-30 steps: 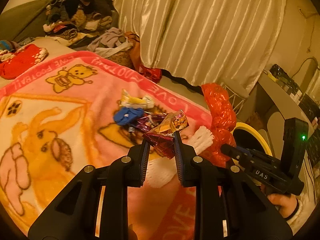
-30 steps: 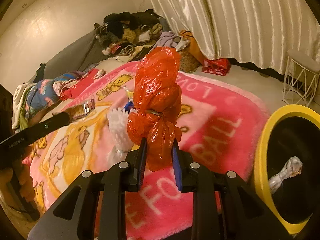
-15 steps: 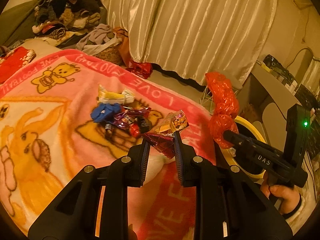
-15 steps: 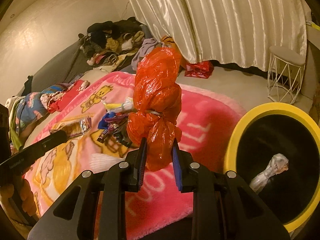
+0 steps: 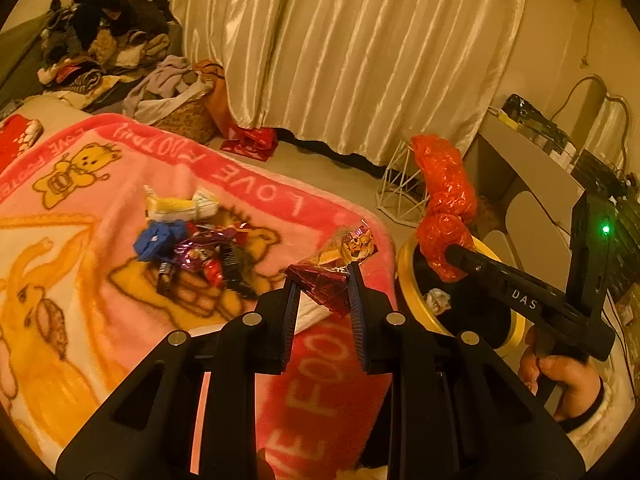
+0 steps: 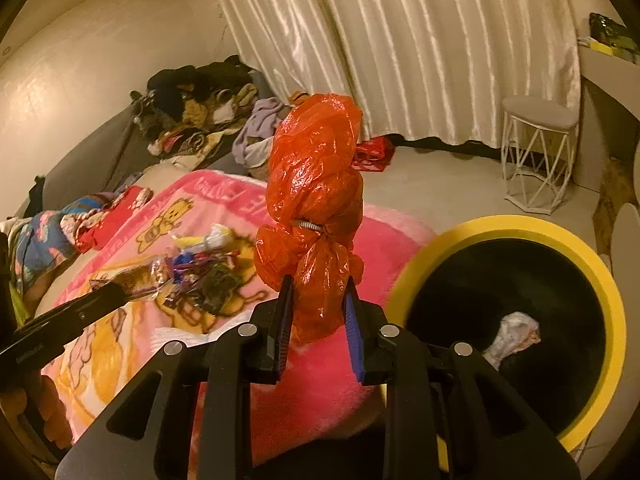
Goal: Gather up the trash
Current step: 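Carry both items over the bin and open both tools to drop them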
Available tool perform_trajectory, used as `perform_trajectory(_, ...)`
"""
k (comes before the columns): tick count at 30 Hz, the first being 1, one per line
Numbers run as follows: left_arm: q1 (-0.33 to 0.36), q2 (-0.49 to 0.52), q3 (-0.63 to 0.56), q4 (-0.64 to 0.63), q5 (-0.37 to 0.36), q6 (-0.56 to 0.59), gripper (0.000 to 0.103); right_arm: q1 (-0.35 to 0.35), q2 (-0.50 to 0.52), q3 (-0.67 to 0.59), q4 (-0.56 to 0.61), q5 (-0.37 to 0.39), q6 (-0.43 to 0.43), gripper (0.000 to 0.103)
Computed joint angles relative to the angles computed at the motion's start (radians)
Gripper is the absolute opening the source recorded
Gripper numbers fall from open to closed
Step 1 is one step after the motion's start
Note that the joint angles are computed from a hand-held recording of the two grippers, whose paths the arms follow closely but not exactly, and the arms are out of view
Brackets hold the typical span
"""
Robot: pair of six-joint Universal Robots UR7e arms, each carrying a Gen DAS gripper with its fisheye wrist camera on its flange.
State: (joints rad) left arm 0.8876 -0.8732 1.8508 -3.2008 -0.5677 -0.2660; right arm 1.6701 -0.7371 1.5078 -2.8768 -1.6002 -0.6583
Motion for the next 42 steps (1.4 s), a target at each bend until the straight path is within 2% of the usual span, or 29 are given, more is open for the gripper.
perform_trajectory(23,0.006,0.108,-0.145,0.043,-0.086,0.09,0.018,-0.06,-0.05,0.018,-0.056,-0.038,0.072,0.023)
perform_trajectory(42,0.043,0.239,-0.329,0.182,-0.189,0.134,0.018,-0.106,-0.073,0.016,-0.049,-0.118,0.143,0.023)
